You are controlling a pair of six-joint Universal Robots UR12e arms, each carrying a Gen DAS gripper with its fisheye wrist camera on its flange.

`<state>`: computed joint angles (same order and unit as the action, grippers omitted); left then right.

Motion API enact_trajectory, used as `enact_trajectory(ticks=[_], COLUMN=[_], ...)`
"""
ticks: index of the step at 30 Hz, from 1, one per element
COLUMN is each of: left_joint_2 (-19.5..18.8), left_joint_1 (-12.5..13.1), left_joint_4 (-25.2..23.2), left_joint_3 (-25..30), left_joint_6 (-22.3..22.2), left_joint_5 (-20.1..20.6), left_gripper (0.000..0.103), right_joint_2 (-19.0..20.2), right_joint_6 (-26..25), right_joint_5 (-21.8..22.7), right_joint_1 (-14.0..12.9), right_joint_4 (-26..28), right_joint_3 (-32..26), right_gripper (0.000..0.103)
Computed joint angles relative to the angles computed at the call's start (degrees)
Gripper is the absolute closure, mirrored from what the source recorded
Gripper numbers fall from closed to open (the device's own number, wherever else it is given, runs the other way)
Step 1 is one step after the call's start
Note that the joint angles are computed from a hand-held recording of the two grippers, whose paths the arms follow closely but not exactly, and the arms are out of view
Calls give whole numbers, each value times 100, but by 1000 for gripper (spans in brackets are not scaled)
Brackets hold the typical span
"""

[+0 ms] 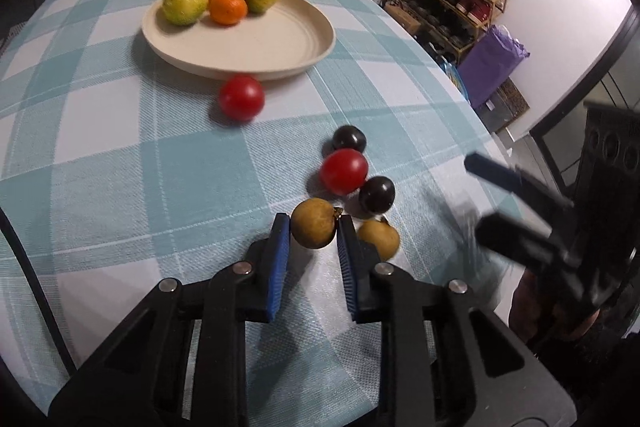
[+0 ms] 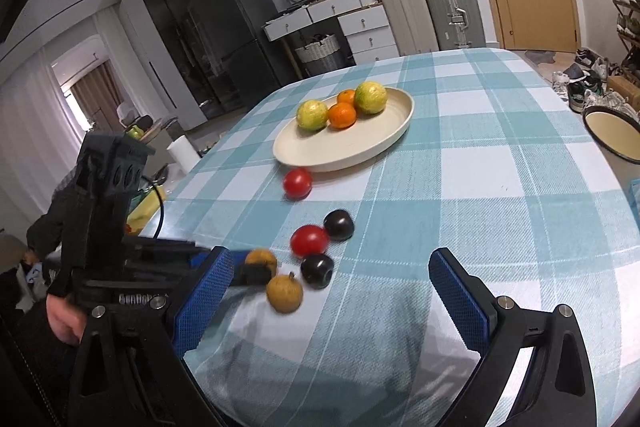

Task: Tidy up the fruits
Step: 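Grasp a brown fruit with the left tool while the right tool grasps another, then carry both brown fruits onto the cream plate and open both tools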

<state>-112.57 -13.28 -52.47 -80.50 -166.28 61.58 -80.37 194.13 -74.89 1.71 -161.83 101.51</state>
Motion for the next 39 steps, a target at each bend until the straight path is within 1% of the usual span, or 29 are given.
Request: enact_trajectory(ticks=[4,8,13,15,20,22,24,26,28,30,32,33,34,36,39], left_joint_2=[52,130,217,241,275,282,288,295,309,334,358,370,374,385,382], left_joint_1=[84,213,315,354,420,441,461,465,468,470,469,463,458,451,463], left_joint_4=[142,247,360,394,438,458,463,492,534,617,698,755,789,831,812], left_joint_3=[-57,-153,-261,-299,-369,-390,-407,-425,-450,-488,-519,-531,-532,-531,-514], left_joint_6=[-155,-256,-334,-366,-398,-412,-417,-414,-394,-386,-358,-351,-348,-337,-348], left_joint_5=[-73,-324,-397,-450,-585,-621,-650,-634,-618,-584,-551,-496,-454,-381,-388], left_gripper=[82,82,82,82,82,82,82,82,82,82,82,82,82,82,82], right_joint_2=[-23,-8,36,59,130,148,164,181,196,215,241,251,263,280,300], right_joint_6=[-71,-140,-179,-178,-168,-181,-198,-215,-211,-201,-169,-157,-151,-154,-153], right_joint_5=[137,212,317,340,405,388,367,353,357,289,273,280,257,299,269], right_joint_1=[32,88,153,171,210,230,249,265,274,293,296,295,302,297,310], right_joint_4=[63,130,232,276,516,578,626,671,694,763,856,872,890,895,881], right_joint_3=[50,43,19,-6,-102,-131,-159,-185,-203,-231,-269,-277,-293,-306,-321], right_gripper=[3,3,3,10,22,24,29,31,37,46,51,57,60,75,76])
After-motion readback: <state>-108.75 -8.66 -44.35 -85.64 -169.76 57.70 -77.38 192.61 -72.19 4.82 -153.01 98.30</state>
